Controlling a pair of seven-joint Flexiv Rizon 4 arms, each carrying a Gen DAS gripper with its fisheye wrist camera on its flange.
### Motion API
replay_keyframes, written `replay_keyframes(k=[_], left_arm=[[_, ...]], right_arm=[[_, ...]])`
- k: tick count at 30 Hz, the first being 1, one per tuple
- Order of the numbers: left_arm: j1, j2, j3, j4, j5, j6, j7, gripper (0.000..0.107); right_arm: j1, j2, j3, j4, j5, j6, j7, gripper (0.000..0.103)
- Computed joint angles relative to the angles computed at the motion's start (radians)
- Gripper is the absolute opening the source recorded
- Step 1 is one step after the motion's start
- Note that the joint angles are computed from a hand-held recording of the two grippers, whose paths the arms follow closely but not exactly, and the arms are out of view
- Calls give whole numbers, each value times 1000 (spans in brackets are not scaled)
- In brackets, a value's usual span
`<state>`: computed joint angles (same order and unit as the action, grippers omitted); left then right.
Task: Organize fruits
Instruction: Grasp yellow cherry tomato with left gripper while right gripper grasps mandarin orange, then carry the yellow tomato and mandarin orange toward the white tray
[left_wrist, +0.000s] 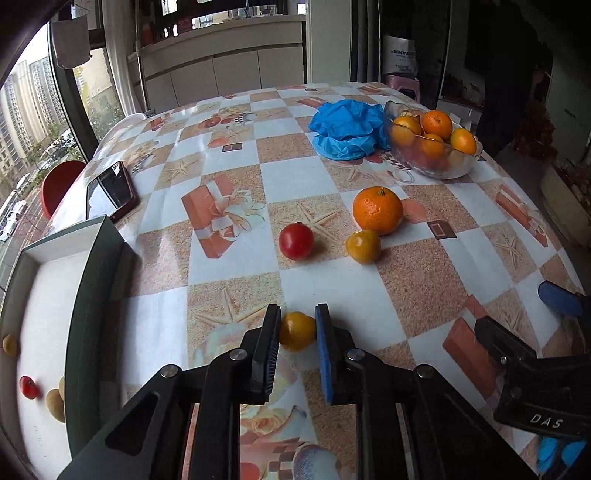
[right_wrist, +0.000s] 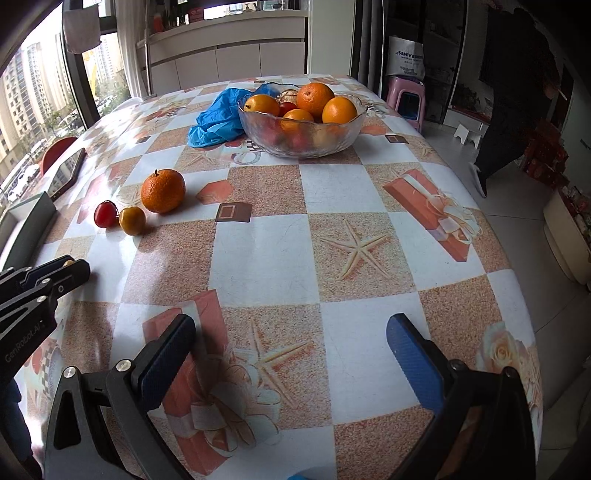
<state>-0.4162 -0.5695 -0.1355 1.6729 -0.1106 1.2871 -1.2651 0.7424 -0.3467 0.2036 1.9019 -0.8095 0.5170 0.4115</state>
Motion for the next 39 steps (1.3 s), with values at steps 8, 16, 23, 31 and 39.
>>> replay_keyframes(k=[8, 16, 23, 31, 39], left_arm=[[63, 35, -34, 77, -54, 36, 34, 20], [86, 41, -49, 100, -76, 55, 67, 20], [79, 37, -42, 97, -73, 67, 67, 20], [102, 33, -74, 108, -100, 84, 97, 21], [168, 62, -158, 167, -197, 90, 165, 20]], right_arm=[[-44, -69, -56, -60, -85, 266, -49, 101], [-40, -119, -136, -143, -125, 313, -50, 91], [-85, -159, -136, -179, -52, 387, -90, 71], [-50, -107, -183, -97, -162, 434, -6, 39], [-68, 20, -114, 77, -359, 458, 267, 39]])
